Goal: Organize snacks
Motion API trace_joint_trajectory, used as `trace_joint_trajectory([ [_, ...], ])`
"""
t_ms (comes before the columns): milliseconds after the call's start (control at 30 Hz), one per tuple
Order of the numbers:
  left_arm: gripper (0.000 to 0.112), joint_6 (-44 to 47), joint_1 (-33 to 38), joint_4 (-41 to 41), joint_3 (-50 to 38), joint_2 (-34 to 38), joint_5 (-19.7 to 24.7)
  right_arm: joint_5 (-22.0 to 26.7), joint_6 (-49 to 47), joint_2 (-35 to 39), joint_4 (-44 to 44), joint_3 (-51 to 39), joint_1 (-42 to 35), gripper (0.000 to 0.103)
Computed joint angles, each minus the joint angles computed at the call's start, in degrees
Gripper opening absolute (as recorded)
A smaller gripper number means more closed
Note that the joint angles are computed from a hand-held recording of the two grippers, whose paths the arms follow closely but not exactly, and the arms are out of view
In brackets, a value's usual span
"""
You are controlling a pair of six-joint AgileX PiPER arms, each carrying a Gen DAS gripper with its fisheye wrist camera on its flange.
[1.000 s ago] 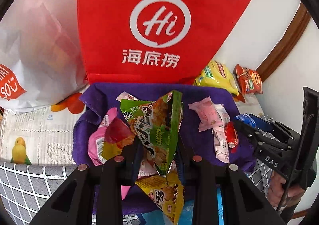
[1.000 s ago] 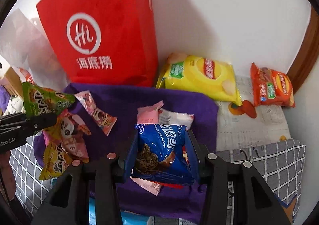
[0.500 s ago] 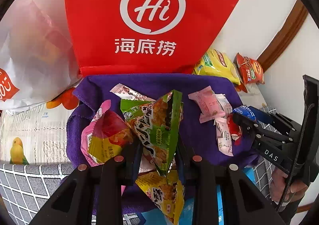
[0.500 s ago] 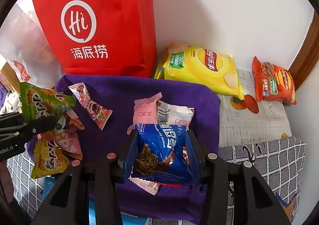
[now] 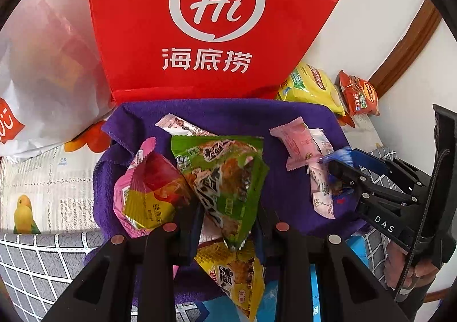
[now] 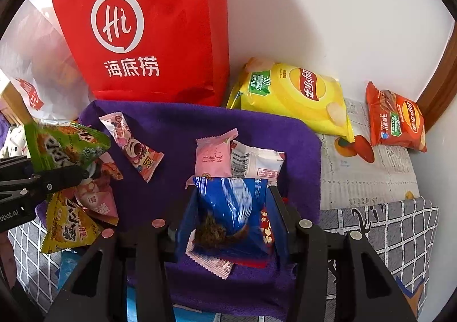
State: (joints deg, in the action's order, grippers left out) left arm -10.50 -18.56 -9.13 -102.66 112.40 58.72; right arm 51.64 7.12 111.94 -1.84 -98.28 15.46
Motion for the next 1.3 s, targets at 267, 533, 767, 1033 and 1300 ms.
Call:
trace_joint_trajectory([
  [267, 0.057, 0.42, -0.09, -0.16, 0.46, -1.80, -0.03, -2.75, 1.85, -2.97, -0.90, 2.12, 0.55, 0.059],
  [533, 0.068, -0.40, -0.08, 0.85, 0.58, -5.26, 0.68, -1.94, 5.54, -7.71, -3.02, 3.71, 1.32, 0.060],
  [767, 0.075, -1.22, -0.64, 1.92, 1.32, -9.70, 1.56, -1.03, 8.18, -14.97, -4.51, 8.19, 2.20, 0.060],
  [1033, 0.076, -3.70, -3.33, 5.12, 2.49, -14.96, 4.14, 1.57, 11.46, -21.95, -5.17, 12.42, 3.89, 0.060],
  [1300, 0.080, -8.24, -6.45, 9.23, 12.07, -24.68, 3.07, 2.92, 15.89, -29.14, -6.26, 17.20, 6.33, 0.060],
])
